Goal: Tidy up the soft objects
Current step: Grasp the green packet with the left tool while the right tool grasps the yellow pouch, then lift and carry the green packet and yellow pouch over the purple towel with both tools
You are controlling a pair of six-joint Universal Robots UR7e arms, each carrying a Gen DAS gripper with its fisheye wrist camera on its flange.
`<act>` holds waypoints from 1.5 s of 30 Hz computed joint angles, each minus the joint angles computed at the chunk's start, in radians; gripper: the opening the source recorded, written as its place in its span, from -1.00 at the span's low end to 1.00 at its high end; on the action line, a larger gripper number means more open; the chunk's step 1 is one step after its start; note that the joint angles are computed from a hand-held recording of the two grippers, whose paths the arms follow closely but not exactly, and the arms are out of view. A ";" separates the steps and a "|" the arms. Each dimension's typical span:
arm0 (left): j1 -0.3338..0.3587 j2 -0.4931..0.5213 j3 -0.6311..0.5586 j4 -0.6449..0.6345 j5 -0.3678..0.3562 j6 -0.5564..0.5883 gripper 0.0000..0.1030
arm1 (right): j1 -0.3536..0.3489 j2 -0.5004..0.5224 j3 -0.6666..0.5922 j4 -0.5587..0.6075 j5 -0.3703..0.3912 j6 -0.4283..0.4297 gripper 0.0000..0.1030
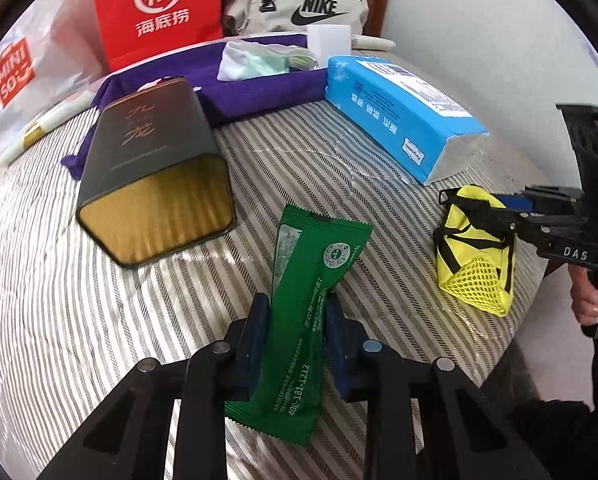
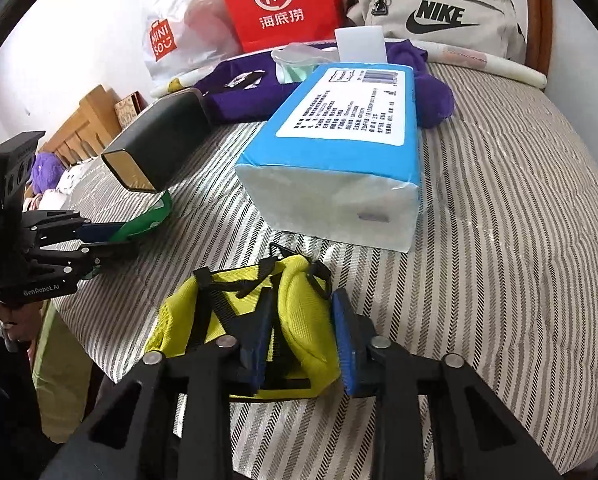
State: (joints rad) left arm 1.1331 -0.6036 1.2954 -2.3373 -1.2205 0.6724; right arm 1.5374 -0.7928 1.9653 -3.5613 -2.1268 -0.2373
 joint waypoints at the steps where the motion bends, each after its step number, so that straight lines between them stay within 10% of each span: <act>1: 0.000 -0.003 0.002 -0.001 0.002 -0.013 -0.49 | 0.002 -0.001 0.004 -0.002 -0.004 0.002 -0.48; 21: -0.013 -0.099 0.080 -0.085 0.038 -0.137 -0.50 | 0.063 -0.038 0.023 -0.019 0.005 0.005 -0.59; 45: -0.017 -0.009 -0.176 -0.007 0.006 -0.261 -0.50 | 0.096 -0.094 -0.140 0.102 -0.006 -0.057 -0.59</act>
State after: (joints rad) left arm 1.1161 -0.6129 1.1195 -2.3448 -1.2145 0.4113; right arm 1.6334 -0.8864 1.8255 -3.4598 -2.1324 -0.2940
